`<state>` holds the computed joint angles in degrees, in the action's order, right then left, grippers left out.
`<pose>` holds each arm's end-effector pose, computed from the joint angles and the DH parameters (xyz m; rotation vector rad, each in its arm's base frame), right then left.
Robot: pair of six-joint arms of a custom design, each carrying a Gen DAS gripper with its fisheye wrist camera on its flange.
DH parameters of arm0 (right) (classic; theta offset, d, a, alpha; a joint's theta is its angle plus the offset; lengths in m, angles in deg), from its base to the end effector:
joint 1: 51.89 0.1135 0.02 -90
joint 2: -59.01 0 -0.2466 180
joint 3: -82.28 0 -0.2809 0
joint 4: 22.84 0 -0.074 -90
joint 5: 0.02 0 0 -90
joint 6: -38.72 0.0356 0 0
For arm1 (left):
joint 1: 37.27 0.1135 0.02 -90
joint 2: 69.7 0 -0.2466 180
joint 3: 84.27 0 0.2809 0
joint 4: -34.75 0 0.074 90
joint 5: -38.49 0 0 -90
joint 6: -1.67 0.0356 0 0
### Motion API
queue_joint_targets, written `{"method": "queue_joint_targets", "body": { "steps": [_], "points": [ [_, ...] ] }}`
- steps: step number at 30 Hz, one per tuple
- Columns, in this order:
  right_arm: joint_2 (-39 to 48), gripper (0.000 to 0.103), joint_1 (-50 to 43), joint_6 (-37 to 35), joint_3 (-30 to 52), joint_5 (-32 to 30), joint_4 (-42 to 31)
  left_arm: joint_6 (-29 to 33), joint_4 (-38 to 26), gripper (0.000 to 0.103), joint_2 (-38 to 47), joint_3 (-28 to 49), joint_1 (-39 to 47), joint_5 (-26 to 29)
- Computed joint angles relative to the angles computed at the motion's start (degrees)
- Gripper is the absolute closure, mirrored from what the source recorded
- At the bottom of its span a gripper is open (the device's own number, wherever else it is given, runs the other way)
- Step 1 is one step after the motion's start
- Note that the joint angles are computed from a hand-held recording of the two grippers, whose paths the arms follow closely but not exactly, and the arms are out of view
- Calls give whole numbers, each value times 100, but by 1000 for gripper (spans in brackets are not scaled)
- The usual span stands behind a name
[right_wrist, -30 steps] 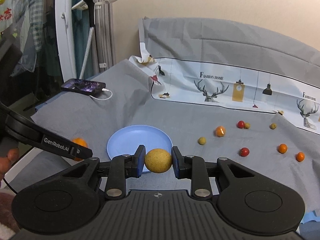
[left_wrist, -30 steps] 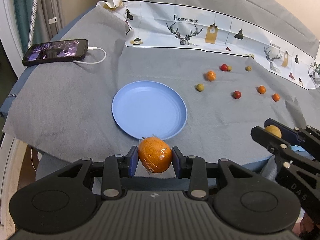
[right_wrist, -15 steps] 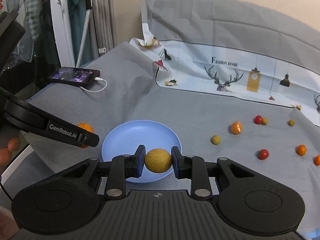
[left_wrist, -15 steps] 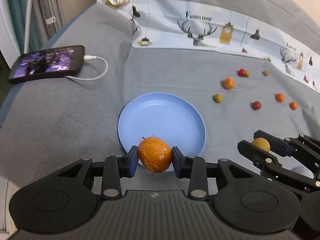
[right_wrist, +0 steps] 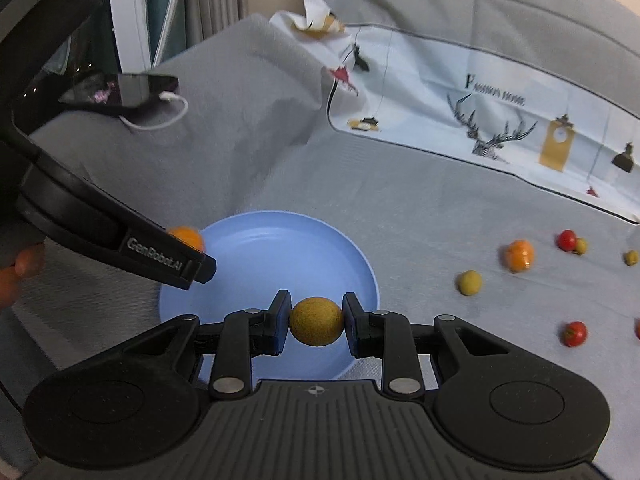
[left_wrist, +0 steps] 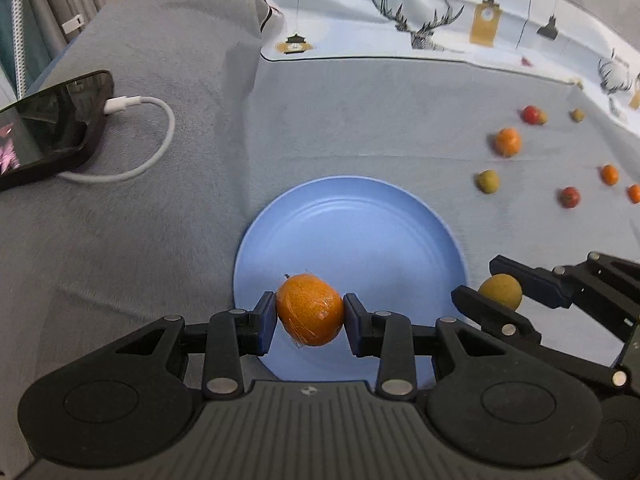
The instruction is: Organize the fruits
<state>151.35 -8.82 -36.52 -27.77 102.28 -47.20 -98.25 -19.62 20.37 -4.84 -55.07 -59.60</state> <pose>0.2713 0.2433 0.1737 -0.4819 2.3253 0.2310 0.3277 -0.0999 0.2092 0.1425 2.6815 0.0418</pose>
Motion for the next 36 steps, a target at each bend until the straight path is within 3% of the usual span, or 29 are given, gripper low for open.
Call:
{"method": "queue_joint_targets", "body": {
  "steps": [2, 3, 4, 5, 6, 7, 12, 19, 27, 36],
  "points": [
    [203, 73, -69, -88, 126, -104, 59, 93, 57, 62, 142, 79, 25, -91],
    [300, 73, -117, -161, 200, -216, 84, 140, 126, 51, 146, 71, 35, -133],
    [373, 64, -153, -212, 272, -293, 95, 193, 181, 25, 113, 61, 44, -164],
    [393, 50, -169, -236, 310, -215, 184, 190, 260, 18, 11, -2, 26, -260],
    [367, 47, -168, -223, 319, -98, 178, 165, 415, 4, -114, -107, -8, -426],
    [292, 38, -190, -205, 280, -104, 192, 234, 555, 0, -291, -234, -2, -421],
    [-272, 22, -167, 135, 29, -60, -195, 305, 293, 0, -937, -520, -109, -323],
    [-1798, 4, 497, 1022, -716, 373, -1302, -376, -491, 0, -2279, -1214, -764, -544],
    [-2941, 1, 1640, 1590, -1089, 1530, -2152, -1625, -1320, 0, -3437, -1698, -1902, -1381],
    [-3686, 1, 2642, 2213, -1219, 2699, -2872, -2450, -2045, 0, -3877, -1487, -3030, -2197]
  ]
}}
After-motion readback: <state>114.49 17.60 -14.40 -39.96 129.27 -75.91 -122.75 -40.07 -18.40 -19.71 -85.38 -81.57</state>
